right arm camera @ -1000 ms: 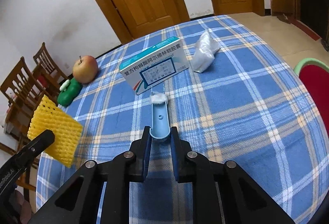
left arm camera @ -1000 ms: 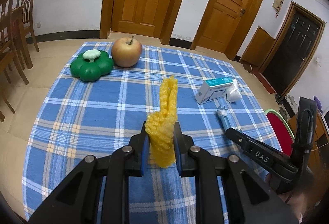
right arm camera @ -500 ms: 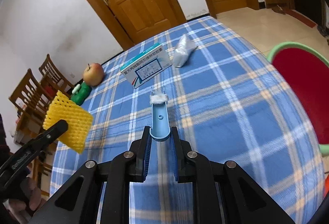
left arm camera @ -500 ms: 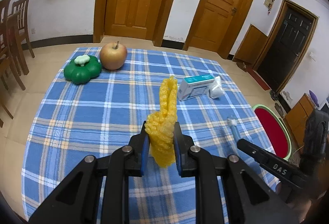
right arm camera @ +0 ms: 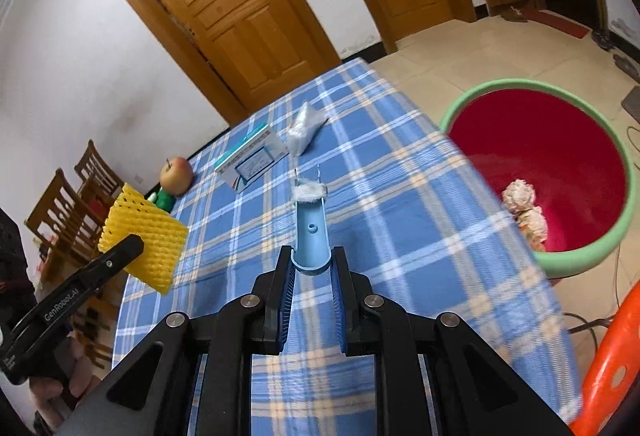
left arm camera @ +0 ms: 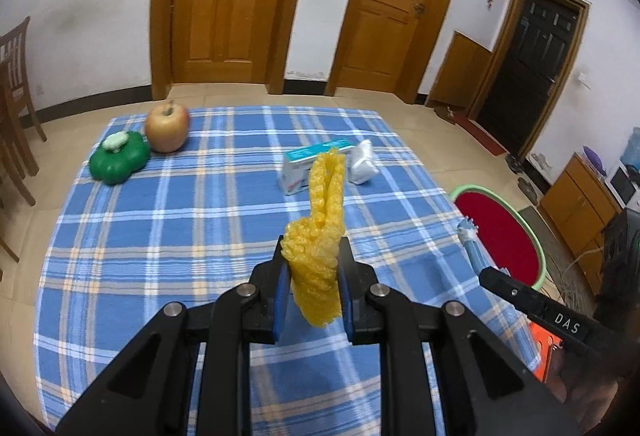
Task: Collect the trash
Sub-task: 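Carry the blue piece and foam net over the red basin with both tools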
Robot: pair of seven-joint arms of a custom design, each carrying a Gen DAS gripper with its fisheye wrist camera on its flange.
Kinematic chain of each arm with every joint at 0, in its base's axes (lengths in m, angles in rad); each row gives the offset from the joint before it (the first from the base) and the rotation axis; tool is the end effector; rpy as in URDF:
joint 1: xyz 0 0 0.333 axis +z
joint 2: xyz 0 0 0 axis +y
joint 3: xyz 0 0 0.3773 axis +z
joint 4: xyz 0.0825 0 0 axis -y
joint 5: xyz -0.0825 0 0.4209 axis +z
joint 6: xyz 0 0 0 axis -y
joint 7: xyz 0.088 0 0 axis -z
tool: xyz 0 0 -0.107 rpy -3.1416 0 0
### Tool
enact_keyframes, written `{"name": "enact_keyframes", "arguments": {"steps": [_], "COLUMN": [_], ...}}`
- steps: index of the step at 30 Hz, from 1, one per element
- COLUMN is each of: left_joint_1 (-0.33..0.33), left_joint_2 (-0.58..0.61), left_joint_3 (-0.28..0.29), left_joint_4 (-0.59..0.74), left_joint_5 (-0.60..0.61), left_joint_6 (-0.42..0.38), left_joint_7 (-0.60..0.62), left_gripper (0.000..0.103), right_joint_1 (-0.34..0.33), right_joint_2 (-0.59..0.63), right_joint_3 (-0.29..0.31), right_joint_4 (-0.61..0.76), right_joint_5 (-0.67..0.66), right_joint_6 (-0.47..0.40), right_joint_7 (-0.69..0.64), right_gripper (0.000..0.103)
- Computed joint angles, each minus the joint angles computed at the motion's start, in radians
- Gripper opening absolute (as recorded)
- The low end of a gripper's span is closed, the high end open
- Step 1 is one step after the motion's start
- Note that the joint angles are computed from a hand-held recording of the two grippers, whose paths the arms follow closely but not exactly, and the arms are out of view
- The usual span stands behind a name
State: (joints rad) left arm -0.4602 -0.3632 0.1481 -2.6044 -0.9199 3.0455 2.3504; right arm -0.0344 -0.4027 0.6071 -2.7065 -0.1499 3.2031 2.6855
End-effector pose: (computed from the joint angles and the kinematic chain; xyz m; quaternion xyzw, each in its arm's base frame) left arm 0.4430 -0.0746 0.4784 -0.5790 0.7040 -0.3768 0.1647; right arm 0.3597 0.2630 0.4582 -0.5305 0.7400 -0.1130 0.3978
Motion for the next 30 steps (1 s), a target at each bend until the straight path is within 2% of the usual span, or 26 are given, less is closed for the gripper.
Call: {"name": "enact_keyframes", "arguments": {"steps": [8, 13, 17, 22, 30], "left_joint_1": [-0.031, -0.057, -0.065, -0.037, 0.024], "left_joint_2": [0.016, 0.037, 0.055, 0.092, 0.167], "left_joint_3": [-0.031, -0.045, -0.065, -0.118, -0.214], "left_joint_4": [0.027, 0.054, 0.082, 0.126, 0.193], "left_joint_5": [0.007, -0.021, -0.064, -0.120, -0.175], "left_joint_6": [-0.015, -0.016, -0.048, -0.095, -0.148], "left_joint_7": [0.011, 0.054, 0.104, 0.155, 0.217], "left_gripper": [0.020, 0.020, 0.020, 0.020, 0.020], "right_joint_1": [0.001, 0.004, 0.010, 0.001, -0.016], "right_joint_2": [-0.117, -0.165, -0.202, -0.246, -0.248], "right_joint_3": [-0.032, -0.058, -0.092, -0.124, -0.155], "right_joint_4": [-0.070, -0.106, -0.138, -0.176, -0.211], "right_joint_5": [0.014, 0.018, 0.026, 0.032, 0.035], "right_joint_6": [-0.024, -0.036, -0.041, -0.061, -0.076], "right_joint_7": [0.027, 0.043, 0.048, 0.058, 0.074], "right_gripper": [0.018, 0.018, 0.018, 0.018, 0.019]}}
